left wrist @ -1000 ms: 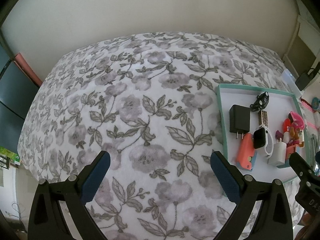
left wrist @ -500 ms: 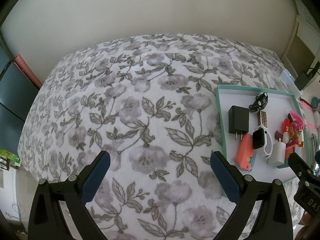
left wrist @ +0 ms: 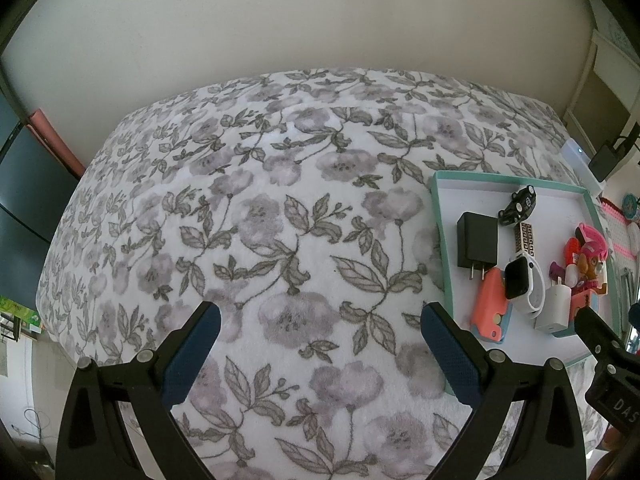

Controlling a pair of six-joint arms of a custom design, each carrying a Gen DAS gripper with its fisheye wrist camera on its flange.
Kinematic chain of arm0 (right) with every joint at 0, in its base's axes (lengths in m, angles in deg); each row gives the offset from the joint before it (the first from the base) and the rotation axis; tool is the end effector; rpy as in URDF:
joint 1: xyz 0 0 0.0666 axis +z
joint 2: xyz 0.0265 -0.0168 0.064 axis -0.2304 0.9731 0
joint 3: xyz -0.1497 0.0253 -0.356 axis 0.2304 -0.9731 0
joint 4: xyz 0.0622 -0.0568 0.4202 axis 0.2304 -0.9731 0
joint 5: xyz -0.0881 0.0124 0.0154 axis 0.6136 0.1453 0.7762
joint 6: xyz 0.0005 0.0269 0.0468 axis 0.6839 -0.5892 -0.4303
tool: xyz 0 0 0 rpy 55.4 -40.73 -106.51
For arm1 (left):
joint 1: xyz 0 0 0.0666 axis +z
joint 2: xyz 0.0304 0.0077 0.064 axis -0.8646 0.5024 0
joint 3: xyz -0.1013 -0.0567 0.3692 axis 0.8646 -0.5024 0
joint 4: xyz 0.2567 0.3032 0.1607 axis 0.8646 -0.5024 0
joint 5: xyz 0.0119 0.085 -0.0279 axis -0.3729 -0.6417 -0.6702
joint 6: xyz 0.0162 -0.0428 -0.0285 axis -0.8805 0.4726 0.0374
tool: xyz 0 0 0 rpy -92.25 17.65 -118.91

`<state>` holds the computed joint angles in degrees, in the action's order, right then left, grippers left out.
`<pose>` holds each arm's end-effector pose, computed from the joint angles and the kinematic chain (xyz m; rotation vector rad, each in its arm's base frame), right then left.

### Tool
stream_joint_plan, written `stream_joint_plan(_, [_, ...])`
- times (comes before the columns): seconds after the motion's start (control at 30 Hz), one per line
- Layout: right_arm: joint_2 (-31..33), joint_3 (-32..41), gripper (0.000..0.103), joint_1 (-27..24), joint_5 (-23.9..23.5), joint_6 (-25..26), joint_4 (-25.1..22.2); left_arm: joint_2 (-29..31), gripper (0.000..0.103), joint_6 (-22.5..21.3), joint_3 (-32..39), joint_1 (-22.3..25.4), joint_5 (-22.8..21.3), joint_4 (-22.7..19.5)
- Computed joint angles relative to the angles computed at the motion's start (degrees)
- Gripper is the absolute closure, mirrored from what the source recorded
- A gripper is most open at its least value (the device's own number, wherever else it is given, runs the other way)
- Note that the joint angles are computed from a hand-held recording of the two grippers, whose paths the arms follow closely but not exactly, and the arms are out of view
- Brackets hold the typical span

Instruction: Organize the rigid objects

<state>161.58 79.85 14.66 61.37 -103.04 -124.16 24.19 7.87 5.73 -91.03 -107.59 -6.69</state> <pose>0.4552 0.2312 0.4276 0.0890 2.6404 -0.0160 0.4638 -0.2668 0.4342 -0.0993 2.6973 0.2030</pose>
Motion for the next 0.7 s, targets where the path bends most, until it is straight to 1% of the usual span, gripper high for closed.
stream_joint_plan(0.37, [-0.05, -0.10, 0.000, 0.00, -0.04, 0.02, 0.03, 0.01, 0.003, 0.00, 0.00, -0.07, -0.12, -0.01])
stream_joint_plan(0.47, [-0.05, -0.11, 0.000, 0.01, -0.04, -0.04, 0.01, -0.13, 0.003, 0.10, -0.10, 0.00, 0.04, 0.31])
stream_joint_plan(0.57, [-0.04, -0.12, 0.000, 0.01, -0.04, -0.05, 0.02, -0.58, 0.003, 0.36, -0.22, -0.09, -0.78, 0.74])
stream_joint_plan(0.7, [-0.22, -0.52, 0.000, 0.15, 0.01, -0.26, 0.12, -0.79, 0.003, 0.28, -0.31, 0.12, -0.20, 1.29])
